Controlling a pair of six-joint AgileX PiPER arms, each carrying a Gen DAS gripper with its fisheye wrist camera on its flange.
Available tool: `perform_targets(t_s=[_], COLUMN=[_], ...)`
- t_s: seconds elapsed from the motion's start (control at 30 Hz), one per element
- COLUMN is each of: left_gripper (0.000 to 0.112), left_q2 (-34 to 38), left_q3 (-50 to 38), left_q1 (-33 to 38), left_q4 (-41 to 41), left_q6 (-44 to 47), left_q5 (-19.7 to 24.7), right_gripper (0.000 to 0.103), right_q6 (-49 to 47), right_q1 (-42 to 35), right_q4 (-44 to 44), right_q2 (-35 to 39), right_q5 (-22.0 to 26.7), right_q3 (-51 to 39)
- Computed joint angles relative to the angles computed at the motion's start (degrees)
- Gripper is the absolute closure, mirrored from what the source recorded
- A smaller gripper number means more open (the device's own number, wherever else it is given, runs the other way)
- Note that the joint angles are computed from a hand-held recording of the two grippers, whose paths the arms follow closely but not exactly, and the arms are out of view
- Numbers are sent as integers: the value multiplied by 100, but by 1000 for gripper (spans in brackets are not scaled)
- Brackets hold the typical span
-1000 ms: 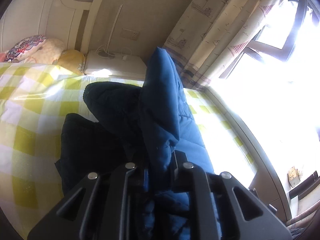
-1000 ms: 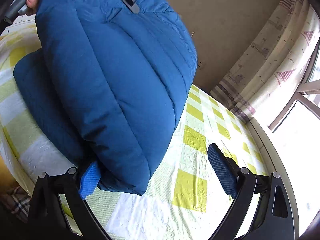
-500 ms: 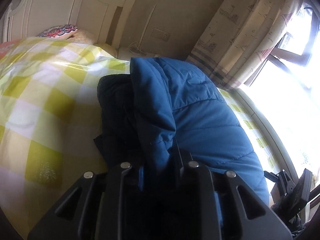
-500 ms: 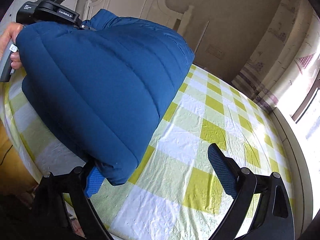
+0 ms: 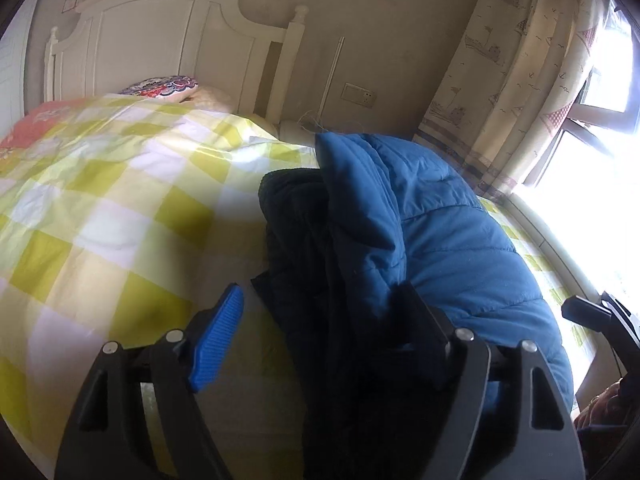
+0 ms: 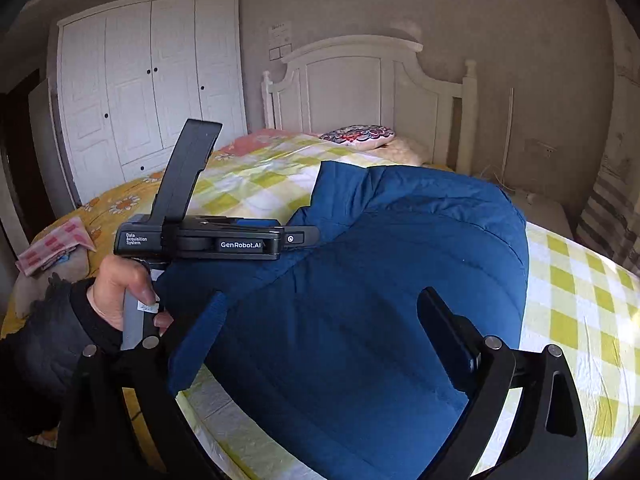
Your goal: Fold large clothes
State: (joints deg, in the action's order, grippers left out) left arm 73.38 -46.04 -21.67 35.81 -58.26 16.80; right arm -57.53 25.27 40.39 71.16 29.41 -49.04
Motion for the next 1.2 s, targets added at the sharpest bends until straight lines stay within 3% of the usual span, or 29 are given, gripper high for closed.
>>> perform_targets(t_s=[0.07,0.1,0.23,0.33,0.4,0.5,0.53,0.6,0.67,0.77,0.8,0.87,0.93,1.0,1.13,1.2], left_gripper=[29,28,25,25,25,25,22,22,21,19,18,18,17,17,17,16], left_q2=[-311,-444,-294,602,1335,2424,2687,2652,2581,2580,2601,2675,2680,2646,2617,2613], left_q3=[-221,-356,-1440,-2524,-3135,-3615,-3558,-3138,-2937,-2703,-2719,-2833,-2843,-2768,-2711,-2719], left_q1=[-354,-443,-379,-379,-445,-394,-288,98,375,613,615,538,516,558,575,566], left_q4=[937,1077,-113,-1076,-1207,-955,-1009,-1805,-2362,-3302,-3290,-2922,-2818,-2966,-2960,-2644], left_q6=[-699,-723,862,1902,2030,1706,1750,2020,2318,3132,3137,2831,2738,2848,2789,2403], left_q5=[930,1194,1299,1344,1402,1655,1541,895,763,468,480,592,608,521,468,543], right_gripper=[7,7,7,7,7,7,7,9,11,11,12,23,40,49,50,49], right_q6=[501,742,382,95,-275,-1586,-2143,-2610,-2972,-2985,-2767,-2091,-1080,-232,1246,1623], right_q1=[708,862,757,739,708,313,14,-692,-1678,-3221,-3448,-3466,-3137,-2815,-1918,-1570], right_q4=[-1028,-1255,-788,-495,-100,989,1326,1469,1929,2426,2479,2443,2071,1677,-101,-842], right_q2=[74,68,124,58,-9,-170,-282,-385,-328,491,882,1718,2542,3396,5124,5633], right_q5=[-1144,-1486,-1431,-1509,-1538,-1110,-626,520,1665,3182,3323,3059,2604,2471,2895,2998], right_q3=[516,695,658,766,867,966,938,737,454,-685,-1223,-2369,-3514,-4660,-6917,-7306])
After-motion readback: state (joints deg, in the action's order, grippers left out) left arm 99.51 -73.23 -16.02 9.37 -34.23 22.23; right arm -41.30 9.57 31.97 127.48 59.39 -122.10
